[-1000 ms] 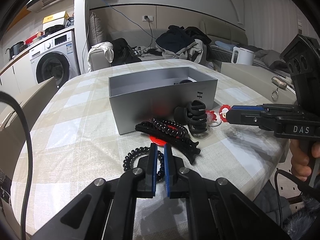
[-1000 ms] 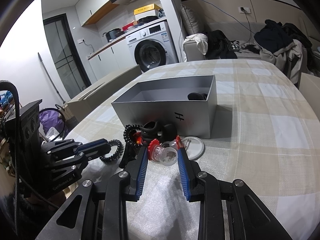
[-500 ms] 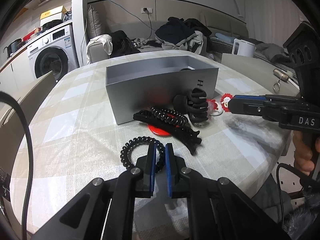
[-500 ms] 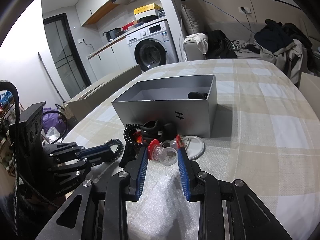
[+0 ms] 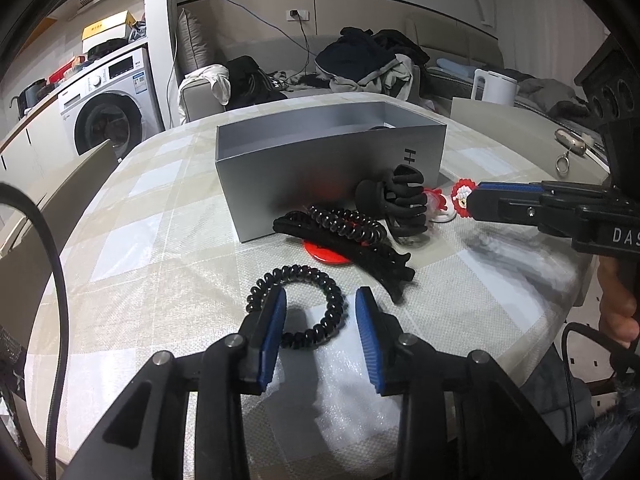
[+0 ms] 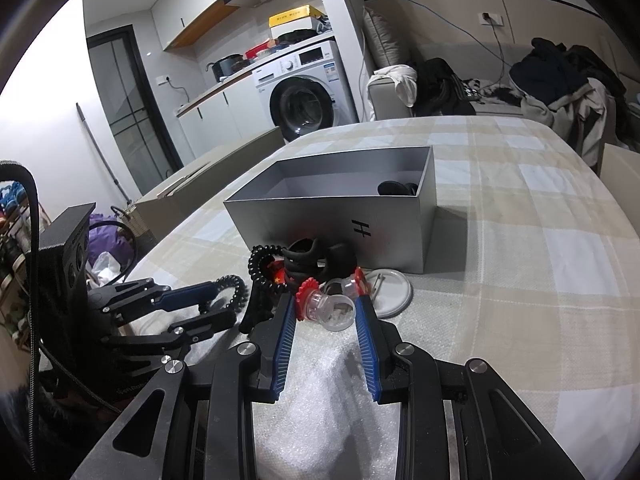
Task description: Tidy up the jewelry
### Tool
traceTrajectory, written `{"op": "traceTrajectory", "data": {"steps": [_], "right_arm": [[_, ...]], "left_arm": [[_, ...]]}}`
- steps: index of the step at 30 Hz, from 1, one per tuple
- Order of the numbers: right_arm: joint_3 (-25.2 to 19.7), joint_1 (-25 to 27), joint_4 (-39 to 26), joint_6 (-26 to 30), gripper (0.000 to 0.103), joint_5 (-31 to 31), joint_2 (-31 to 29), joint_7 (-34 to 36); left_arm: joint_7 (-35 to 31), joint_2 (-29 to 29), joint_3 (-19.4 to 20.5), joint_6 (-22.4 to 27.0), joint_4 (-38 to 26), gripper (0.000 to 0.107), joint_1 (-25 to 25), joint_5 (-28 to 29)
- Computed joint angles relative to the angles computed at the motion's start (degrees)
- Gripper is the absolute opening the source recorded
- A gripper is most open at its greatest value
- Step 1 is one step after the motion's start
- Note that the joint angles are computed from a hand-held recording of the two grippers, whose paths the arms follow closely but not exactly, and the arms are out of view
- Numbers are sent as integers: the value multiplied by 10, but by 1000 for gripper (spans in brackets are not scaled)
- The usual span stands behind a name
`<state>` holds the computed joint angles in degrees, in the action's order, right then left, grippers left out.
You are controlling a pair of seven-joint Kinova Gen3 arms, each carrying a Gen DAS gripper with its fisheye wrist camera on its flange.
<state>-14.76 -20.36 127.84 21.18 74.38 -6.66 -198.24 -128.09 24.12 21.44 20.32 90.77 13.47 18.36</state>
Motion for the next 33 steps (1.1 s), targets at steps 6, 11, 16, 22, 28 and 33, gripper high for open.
{"op": "traceTrajectory", "data": {"steps": [6, 11, 16, 22, 28, 33], "right_arm": [[3, 1, 1, -5, 29, 2, 0, -1], [3, 2, 3, -6, 29, 13, 1, -11], [3, 1, 1, -6, 29, -1, 0, 3], [2, 4, 3, -9, 29, 9, -1, -8], [4, 4, 3, -11, 29, 13, 0, -11], [5, 3, 3, -11, 29, 11, -1, -9]], "left_arm": [[-2, -1, -1, -3, 2, 30, 2, -2], [1, -3, -6, -11, 6, 30, 8, -12], [-5, 0, 9, -2, 2, 30, -6, -4], [-32, 3, 21, 11, -3, 30, -19, 21], [-30, 2, 5, 13, -6, 30, -4, 18], [-35, 4, 6, 14, -7, 29, -5, 18]]}}
